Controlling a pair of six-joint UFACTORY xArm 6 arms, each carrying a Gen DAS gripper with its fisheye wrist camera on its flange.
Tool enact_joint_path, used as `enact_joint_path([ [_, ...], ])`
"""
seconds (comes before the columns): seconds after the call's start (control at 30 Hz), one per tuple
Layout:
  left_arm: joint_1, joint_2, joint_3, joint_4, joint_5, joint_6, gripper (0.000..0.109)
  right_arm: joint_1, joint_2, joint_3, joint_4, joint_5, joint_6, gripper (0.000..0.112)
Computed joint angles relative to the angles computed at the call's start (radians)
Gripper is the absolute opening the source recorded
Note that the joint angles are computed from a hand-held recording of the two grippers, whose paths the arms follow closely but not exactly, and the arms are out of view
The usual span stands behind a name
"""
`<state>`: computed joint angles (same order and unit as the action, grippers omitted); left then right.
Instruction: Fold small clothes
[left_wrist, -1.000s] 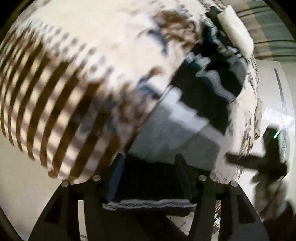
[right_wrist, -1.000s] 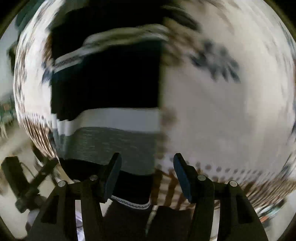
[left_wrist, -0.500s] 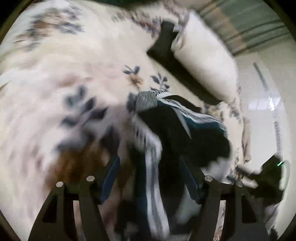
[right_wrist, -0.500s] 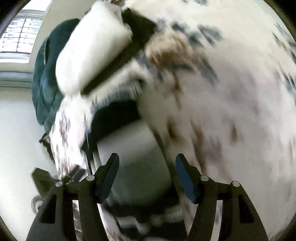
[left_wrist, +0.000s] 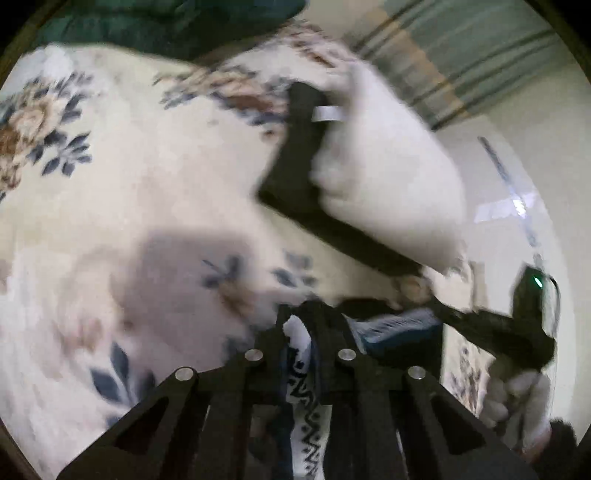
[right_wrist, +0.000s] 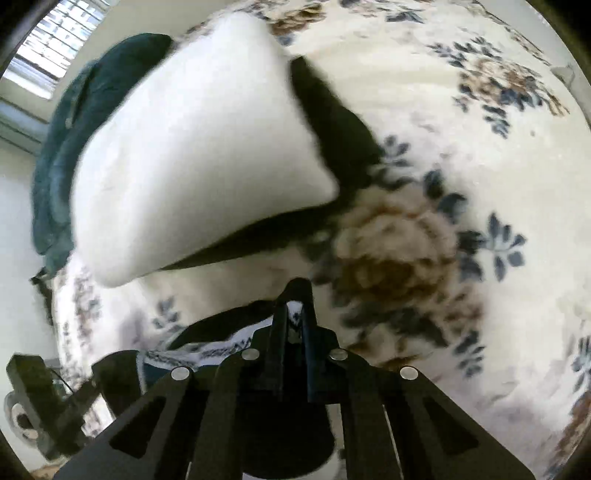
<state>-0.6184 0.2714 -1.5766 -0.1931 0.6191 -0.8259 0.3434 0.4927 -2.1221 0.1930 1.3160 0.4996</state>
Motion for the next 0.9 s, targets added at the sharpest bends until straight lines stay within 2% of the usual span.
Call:
enact_joint_path([
  [0.07,0.02,0.02,0.012,-0.07,-0.002,0.03,0.007,-0.038,-0.01,0.031,0.098,0.033,0.016,0.011],
  [0.1,0.022,0.021,0.019,-0.098,-0.005,0.053,0.007,-0.05,-0.041,0.084,0.136,0.016,0.02,0.019],
  [0.13,0.02,0.019,0.026,-0.106,-0.014,0.061,0.007,-0.063,-0.079,0.144,0.176,-0.005,0.018,0.038],
  [0.23,0.012,-0.001,0.051,-0.083,-0.046,0.057,0.007,-0.091,-0.207,0.373,0.351,-0.121,-0.022,0.068],
  [0.3,0.014,-0.011,0.075,-0.098,-0.074,0.055,0.007,-0.11,-0.204,0.431,0.487,-0.099,-0.039,0.069],
  [0.33,0.016,-0.006,0.069,-0.083,-0.06,0.046,0.007,-0.11,-0.195,0.442,0.525,-0.087,-0.048,0.064],
  [0.37,0.016,-0.008,0.07,-0.077,-0.052,0.044,0.007,-0.105,-0.206,0.471,0.533,-0.101,-0.056,0.049],
  [0.4,0.015,-0.002,0.063,-0.073,-0.042,0.044,0.007,-0.098,-0.223,0.493,0.499,-0.119,-0.054,0.007],
  [0.5,0.014,0.033,0.022,-0.071,-0.014,0.064,0.006,-0.092,-0.286,0.556,0.403,-0.233,0.011,0.007],
  [0.57,0.018,0.057,-0.001,-0.07,0.002,0.087,0.006,-0.099,-0.284,0.54,0.356,-0.235,0.015,0.005],
  [0.67,0.029,0.067,0.0,-0.184,0.013,0.159,0.011,-0.11,-0.222,0.437,0.32,-0.124,-0.002,0.009],
  [0.7,0.03,0.047,0.021,-0.205,0.006,0.161,0.013,-0.109,-0.217,0.416,0.332,-0.08,-0.022,0.024],
  [0.73,0.029,0.027,0.037,-0.204,0.014,0.152,0.022,-0.107,-0.223,0.413,0.338,-0.074,-0.037,0.048],
  [0.77,0.025,-0.003,0.065,-0.212,0.018,0.144,0.026,-0.098,-0.263,0.453,0.341,-0.089,-0.061,0.057],
  [0.8,0.018,-0.04,0.103,-0.216,0.007,0.128,0.036,-0.089,-0.289,0.483,0.341,-0.098,-0.067,0.062],
  [0.83,0.009,-0.064,0.13,-0.215,-0.004,0.112,0.048,-0.083,-0.317,0.519,0.358,-0.096,-0.078,0.062],
  [0.9,-0.025,-0.101,0.17,-0.22,-0.014,0.106,0.052,-0.075,-0.367,0.597,0.418,-0.082,-0.09,0.062],
])
